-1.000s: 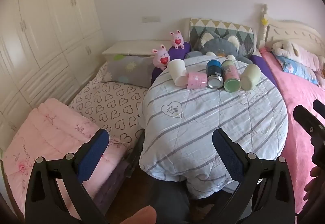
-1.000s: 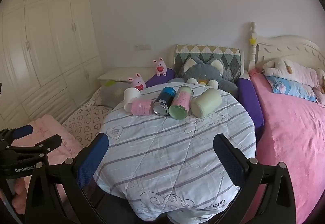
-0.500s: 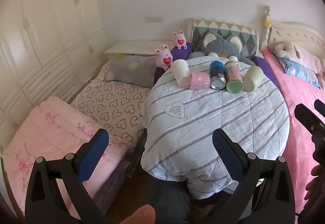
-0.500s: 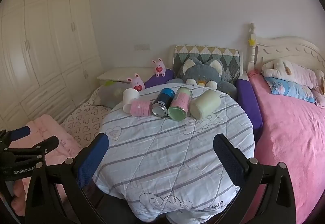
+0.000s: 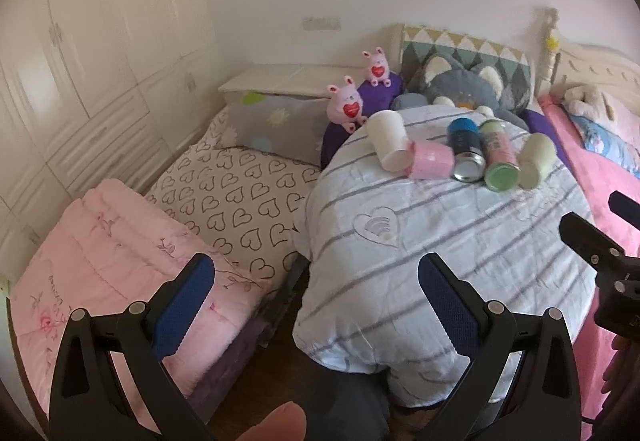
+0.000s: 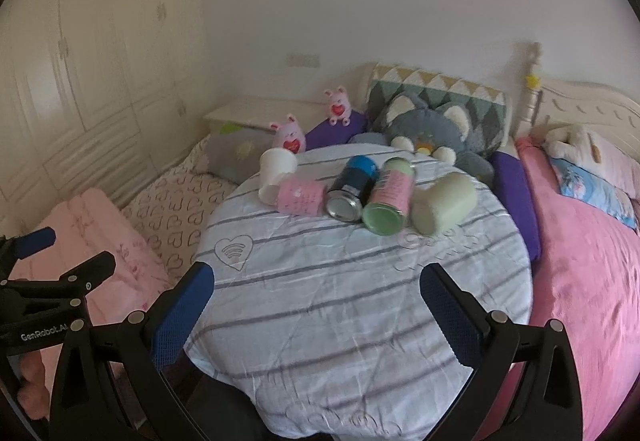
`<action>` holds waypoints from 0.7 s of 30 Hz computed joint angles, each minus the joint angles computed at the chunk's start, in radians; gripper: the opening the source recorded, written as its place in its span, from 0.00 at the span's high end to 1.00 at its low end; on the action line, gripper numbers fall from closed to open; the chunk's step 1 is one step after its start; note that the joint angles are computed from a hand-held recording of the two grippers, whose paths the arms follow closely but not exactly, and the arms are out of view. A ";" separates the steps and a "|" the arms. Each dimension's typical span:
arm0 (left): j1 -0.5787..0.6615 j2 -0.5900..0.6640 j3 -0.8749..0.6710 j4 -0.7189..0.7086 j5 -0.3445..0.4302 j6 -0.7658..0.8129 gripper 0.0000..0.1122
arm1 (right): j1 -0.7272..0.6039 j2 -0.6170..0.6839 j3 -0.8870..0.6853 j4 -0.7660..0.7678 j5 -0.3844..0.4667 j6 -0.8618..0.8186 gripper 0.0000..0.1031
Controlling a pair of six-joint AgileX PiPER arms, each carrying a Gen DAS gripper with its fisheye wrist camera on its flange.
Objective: Flip cup upright
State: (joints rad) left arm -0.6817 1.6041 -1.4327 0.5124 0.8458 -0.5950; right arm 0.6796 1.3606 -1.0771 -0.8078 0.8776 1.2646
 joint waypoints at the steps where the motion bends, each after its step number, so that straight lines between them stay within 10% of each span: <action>1: 0.014 0.020 -0.018 -0.007 -0.005 0.017 0.08 | -0.027 0.032 -0.026 0.023 -0.018 -0.035 0.00; 12: 0.163 0.403 -0.433 -0.067 0.052 0.134 0.08 | -0.257 0.426 -0.431 0.304 -0.101 -0.450 0.00; 21: 0.232 0.872 -1.165 -0.153 0.328 0.278 0.08 | -0.384 0.920 -1.132 0.556 0.126 -0.815 0.00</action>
